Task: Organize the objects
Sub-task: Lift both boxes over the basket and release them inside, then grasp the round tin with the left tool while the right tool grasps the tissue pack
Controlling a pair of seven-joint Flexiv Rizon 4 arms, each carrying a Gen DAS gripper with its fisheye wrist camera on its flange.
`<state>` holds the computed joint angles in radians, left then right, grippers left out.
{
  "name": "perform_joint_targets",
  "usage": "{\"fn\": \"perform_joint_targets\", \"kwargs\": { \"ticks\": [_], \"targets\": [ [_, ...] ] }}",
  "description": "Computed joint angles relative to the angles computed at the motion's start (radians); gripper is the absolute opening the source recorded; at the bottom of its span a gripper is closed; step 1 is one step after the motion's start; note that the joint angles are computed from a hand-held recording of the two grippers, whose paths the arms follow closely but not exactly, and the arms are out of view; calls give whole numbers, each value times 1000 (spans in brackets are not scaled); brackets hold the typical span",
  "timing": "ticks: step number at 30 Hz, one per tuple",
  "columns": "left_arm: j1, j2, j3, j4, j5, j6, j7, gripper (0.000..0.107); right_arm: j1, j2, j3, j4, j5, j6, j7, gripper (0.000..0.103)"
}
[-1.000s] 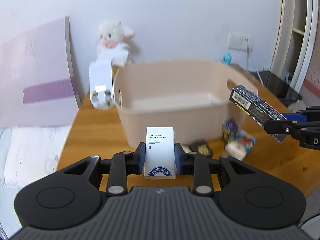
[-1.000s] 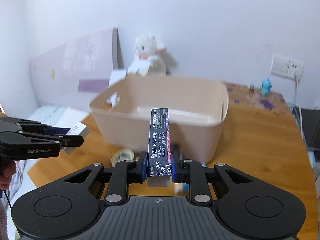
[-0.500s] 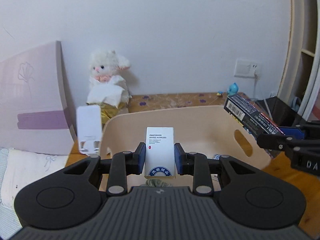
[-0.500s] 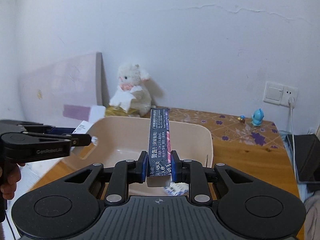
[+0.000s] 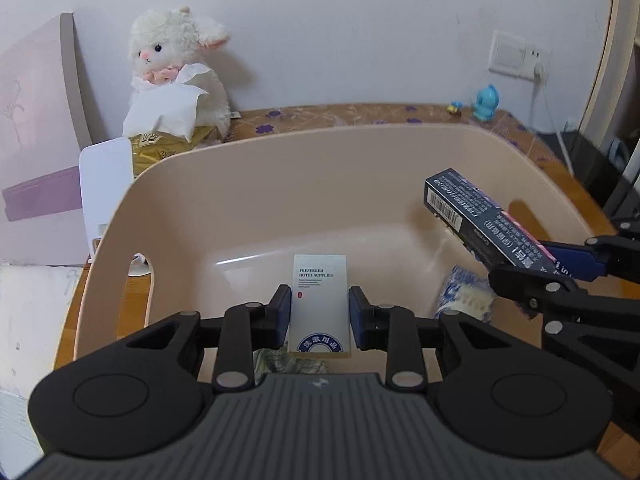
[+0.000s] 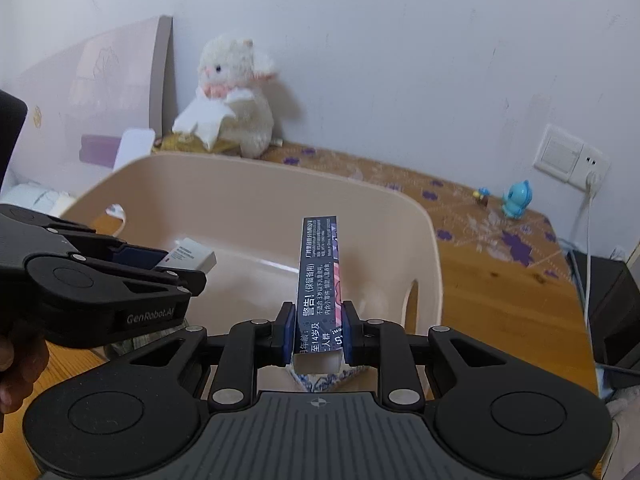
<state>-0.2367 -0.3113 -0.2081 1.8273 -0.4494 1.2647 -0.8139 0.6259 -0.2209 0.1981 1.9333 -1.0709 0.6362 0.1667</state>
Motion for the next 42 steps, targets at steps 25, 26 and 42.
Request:
{"fn": "perform_joint_targets", "kwargs": {
  "ticks": [25, 26, 42],
  "targets": [
    [-13, 272, -2, 293, -649, 149, 531, 95, 62, 139, 116, 131, -65, -151, 175, 103],
    [-23, 280, 15, 303, -656, 141, 535, 96, 67, 141, 123, 137, -58, -160, 181, 103],
    [-77, 246, 97, 396, -664, 115, 643, 97, 86, 92, 124, 239, 90, -41, 263, 103]
  ]
}}
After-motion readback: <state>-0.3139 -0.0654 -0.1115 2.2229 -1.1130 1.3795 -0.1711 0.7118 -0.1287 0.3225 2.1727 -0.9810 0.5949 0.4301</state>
